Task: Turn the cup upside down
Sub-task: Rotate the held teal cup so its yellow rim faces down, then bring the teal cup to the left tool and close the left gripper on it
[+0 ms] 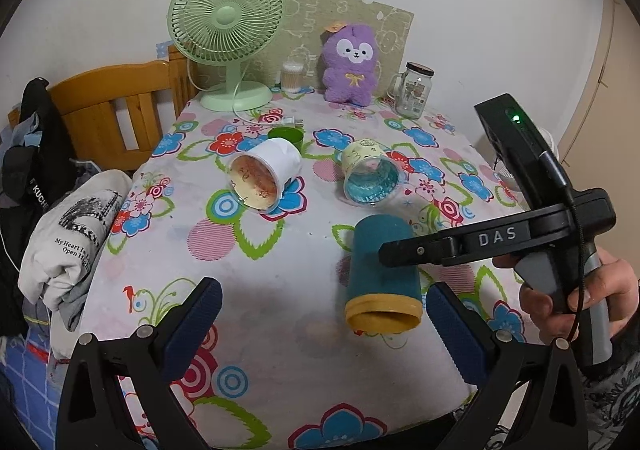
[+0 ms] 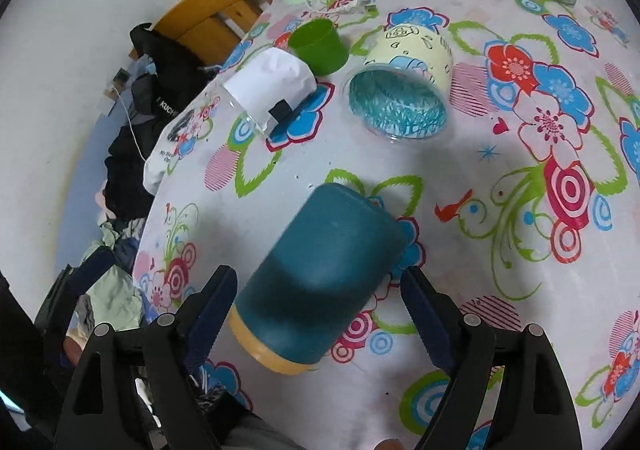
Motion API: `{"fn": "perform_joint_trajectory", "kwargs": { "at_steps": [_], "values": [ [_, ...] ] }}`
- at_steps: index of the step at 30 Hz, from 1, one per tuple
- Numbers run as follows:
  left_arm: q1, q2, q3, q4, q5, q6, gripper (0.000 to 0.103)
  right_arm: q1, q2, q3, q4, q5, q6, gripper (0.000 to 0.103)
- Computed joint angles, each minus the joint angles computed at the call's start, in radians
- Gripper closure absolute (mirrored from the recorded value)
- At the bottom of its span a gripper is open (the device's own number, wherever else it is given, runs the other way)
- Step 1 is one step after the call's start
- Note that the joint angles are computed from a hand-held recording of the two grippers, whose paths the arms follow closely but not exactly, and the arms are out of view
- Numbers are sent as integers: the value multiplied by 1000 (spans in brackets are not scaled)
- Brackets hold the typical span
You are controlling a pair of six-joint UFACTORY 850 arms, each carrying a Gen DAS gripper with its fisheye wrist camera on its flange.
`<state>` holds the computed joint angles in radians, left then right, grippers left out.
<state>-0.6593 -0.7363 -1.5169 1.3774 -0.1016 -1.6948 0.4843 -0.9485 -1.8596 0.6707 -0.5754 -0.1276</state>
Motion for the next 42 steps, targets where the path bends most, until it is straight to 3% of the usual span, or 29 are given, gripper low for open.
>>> {"fn": "perform_joint_trajectory", "kwargs": {
  "at_steps": [8, 17, 24, 35, 38, 40, 42],
  "values": [
    [-2, -21, -43, -248, -3, 262, 0, -19, 66, 106, 120, 45, -90, 17],
    [-18, -98, -181, -778, -53, 854, 0, -39, 197, 312, 260, 155, -198, 17],
    [-28, -191, -341, -1048, -138, 1174, 0, -51, 272, 429, 318, 225, -259, 17],
    [-43, -388, -667, -1156, -372, 1346, 0, -22, 350, 522, 269, 332, -300, 17],
    [-47, -453, -776, -1159, -456, 1364, 0, -12, 359, 532, 248, 346, -307, 17],
    [-47, -507, -868, -1190, -522, 1401, 0, -4, 356, 530, 144, 354, -220, 17],
    [-45, -568, -973, -1200, -598, 1413, 0, -5, 347, 525, 165, 333, -255, 17]
  ]
}}
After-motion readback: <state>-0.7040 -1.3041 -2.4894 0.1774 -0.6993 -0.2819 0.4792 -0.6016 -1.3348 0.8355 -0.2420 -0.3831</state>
